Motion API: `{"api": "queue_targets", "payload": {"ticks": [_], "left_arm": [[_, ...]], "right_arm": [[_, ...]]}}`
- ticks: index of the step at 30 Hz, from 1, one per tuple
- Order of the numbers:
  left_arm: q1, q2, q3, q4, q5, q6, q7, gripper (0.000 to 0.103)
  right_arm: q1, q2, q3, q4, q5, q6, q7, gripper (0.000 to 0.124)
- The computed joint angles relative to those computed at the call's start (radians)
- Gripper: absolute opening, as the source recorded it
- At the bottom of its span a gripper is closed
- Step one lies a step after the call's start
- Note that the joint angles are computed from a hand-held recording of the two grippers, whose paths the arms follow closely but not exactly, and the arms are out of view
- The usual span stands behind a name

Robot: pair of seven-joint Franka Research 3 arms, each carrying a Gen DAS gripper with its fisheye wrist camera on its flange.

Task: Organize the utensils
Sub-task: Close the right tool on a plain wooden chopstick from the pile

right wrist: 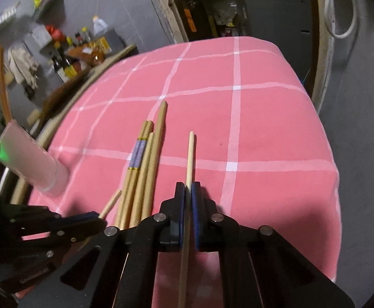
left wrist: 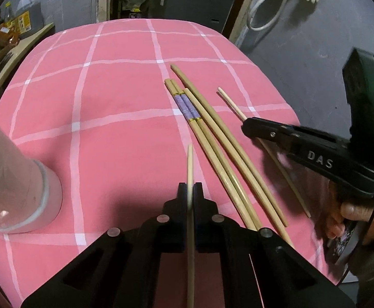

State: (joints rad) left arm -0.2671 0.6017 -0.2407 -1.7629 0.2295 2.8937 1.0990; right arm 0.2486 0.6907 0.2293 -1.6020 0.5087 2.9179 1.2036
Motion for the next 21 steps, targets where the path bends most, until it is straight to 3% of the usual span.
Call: {"api": "queue_targets", "payload": {"ticks": [7, 9, 15, 19, 21], "left_arm": [[0.019, -0.035, -0.005, -0.063, -0.007, 0.064, -0.009, 0.003], [0.019, -0.047, -0.001, -0.081, -0.004, 0.086, -0.019, 0.003], [-0.020, -0.056, 0.042, -0.080, 0.022, 0.052, -0.082, 0.003], [-0.005, -0.053, 0.030, -0.077, 0.024, 0.043, -0.093, 0.003], [0.008, -0.049, 0.019, -0.071, 0.022, 0.032, -0.081, 0.003]], "right_arm": [[-0.128, -0.038, 0.178, -0.098, 0.144, 0.131, -0.154, 0.003], [-0.133, -0.044, 0.189, -0.108, 0.159, 0.145, -0.174, 0.003], [0.028, -0.044, -0.008, -0.072, 0.045, 0.074, -0.037, 0.005], [0.068, -0.031, -0.061, -0.047, -0.031, 0.027, 0.019, 0.019], [0.102, -0.022, -0.103, -0.026, -0.082, 0.001, 0.060, 0.019]]}}
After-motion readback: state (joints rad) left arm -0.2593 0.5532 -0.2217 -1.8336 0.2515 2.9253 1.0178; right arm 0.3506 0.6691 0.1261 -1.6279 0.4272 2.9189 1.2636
